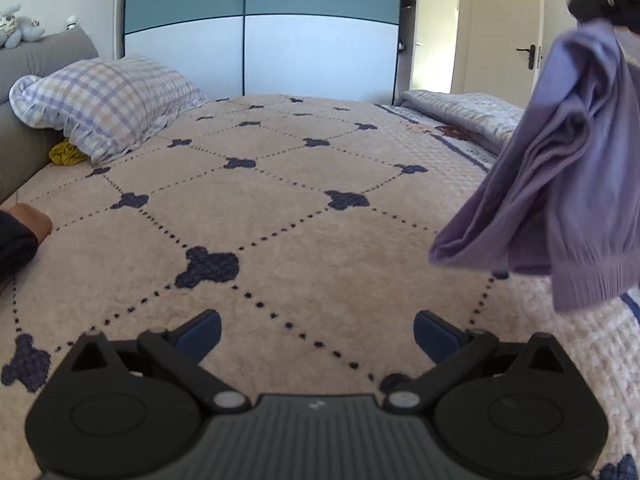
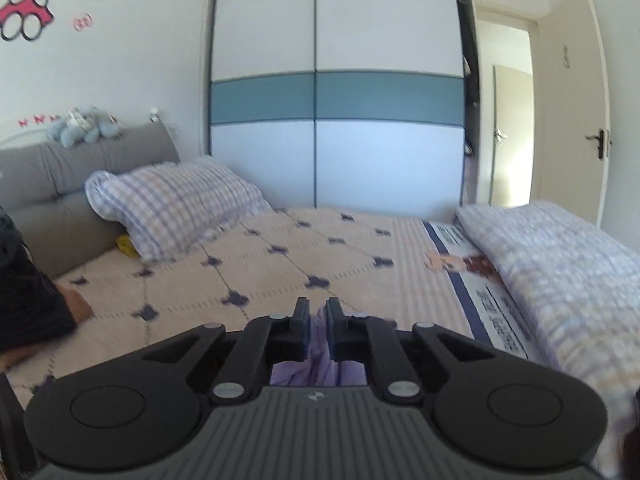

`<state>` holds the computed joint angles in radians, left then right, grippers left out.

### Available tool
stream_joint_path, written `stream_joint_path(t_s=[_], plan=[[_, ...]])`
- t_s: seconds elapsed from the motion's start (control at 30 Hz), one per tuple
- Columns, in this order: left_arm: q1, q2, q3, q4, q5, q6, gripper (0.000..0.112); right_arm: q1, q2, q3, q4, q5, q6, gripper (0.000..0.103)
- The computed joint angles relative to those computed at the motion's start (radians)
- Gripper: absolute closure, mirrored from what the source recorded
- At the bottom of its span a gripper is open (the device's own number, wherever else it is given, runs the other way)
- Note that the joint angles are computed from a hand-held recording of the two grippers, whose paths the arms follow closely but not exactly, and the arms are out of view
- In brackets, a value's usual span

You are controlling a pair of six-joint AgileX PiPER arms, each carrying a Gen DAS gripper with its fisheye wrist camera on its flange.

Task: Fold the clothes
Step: 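Lift the garment with the right gripper while the left gripper grasps another edge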

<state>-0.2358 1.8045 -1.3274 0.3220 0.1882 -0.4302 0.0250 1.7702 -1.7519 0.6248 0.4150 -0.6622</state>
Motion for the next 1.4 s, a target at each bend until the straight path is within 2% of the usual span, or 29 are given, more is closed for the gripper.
stream_joint_path(t_s=[0.03,0.17,0.2,0.27,0.33,0.37,0.4,0.47,0.57,0.67,0.73,0.8,0.83,0.87,0.93,0.97,1.07,1.1,1.13,1.17,1.2,1.23,1.3,1.4], plan=[[0.007,-0.037,0.015,-0.1,-0.007,0.095,0.01,0.01,0.0,-0.082,-0.036,0.044,0.033,0.103],[0.027,-0.18,0.091,-0.454,-0.048,0.49,0.009,0.066,0.05,-0.462,-0.244,0.194,0.202,0.103],[0.035,-0.198,0.111,-0.519,-0.05,0.573,0.009,0.078,0.065,-0.522,-0.28,0.214,0.217,0.101],[0.053,-0.225,0.15,-0.601,-0.049,0.684,0.009,0.087,0.061,-0.522,-0.293,0.226,0.207,0.096],[0.091,-0.229,0.175,-0.797,0.011,0.883,0.009,0.081,0.0,-0.362,-0.276,0.22,0.161,0.067],[0.108,-0.241,0.202,-0.891,0.04,0.983,0.009,0.079,-0.033,-0.262,-0.282,0.208,0.147,0.043],[0.127,-0.255,0.233,-0.982,0.068,1.083,0.009,0.073,-0.06,-0.162,-0.287,0.202,0.131,0.037],[0.157,-0.304,0.31,-1.145,0.119,1.283,0.009,0.045,-0.113,0.038,-0.225,0.202,0.046,0.037],[0.191,-0.394,0.41,-1.338,0.226,1.567,0.009,-0.039,-0.192,0.338,-0.011,0.217,-0.18,0.037],[0.185,-0.45,0.456,-1.376,0.329,1.721,0.009,-0.108,-0.248,0.588,0.142,0.224,-0.352,0.042],[0.148,-0.457,0.471,-1.305,0.316,1.729,0.009,-0.137,-0.264,0.673,0.192,0.263,-0.397,0.047],[0.111,-0.429,0.472,-1.17,0.237,1.592,0.01,-0.154,-0.279,0.714,0.251,0.32,-0.437,0.052],[0.119,-0.411,0.466,-1.138,0.235,1.528,0.012,-0.157,-0.29,0.727,0.293,0.353,-0.466,0.052],[0.144,-0.394,0.453,-1.146,0.274,1.491,0.013,-0.161,-0.299,0.736,0.328,0.389,-0.493,0.052],[0.213,-0.356,0.429,-1.251,0.401,1.514,0.013,-0.161,-0.307,0.735,0.374,0.466,-0.549,0.052],[0.223,-0.337,0.416,-1.268,0.431,1.508,0.013,-0.144,-0.306,0.729,0.381,0.494,-0.576,0.051],[0.176,-0.293,0.397,-1.25,0.377,1.425,0.017,-0.043,-0.263,0.68,0.29,0.486,-0.514,0.044],[0.166,-0.274,0.384,-1.243,0.37,1.386,0.027,0.005,-0.243,0.663,0.217,0.44,-0.437,0.048],[0.161,-0.261,0.372,-1.231,0.365,1.346,0.048,0.044,-0.23,0.656,0.144,0.392,-0.354,0.052],[0.156,-0.25,0.361,-1.216,0.362,1.305,0.063,0.082,-0.215,0.646,0.063,0.35,-0.261,0.075],[0.141,-0.25,0.356,-1.165,0.335,1.24,0.085,0.103,-0.205,0.646,0.015,0.32,-0.202,0.095],[0.139,-0.262,0.352,-1.152,0.332,1.216,0.094,0.1,-0.217,0.656,0.007,0.305,-0.182,0.095],[0.149,-0.289,0.348,-1.18,0.339,1.228,0.102,0.064,-0.267,0.689,0.055,0.281,-0.205,0.095],[0.137,-0.336,0.259,-1.131,0.355,1.149,0.104,-0.045,-0.353,0.698,0.184,0.292,-0.295,0.095]])
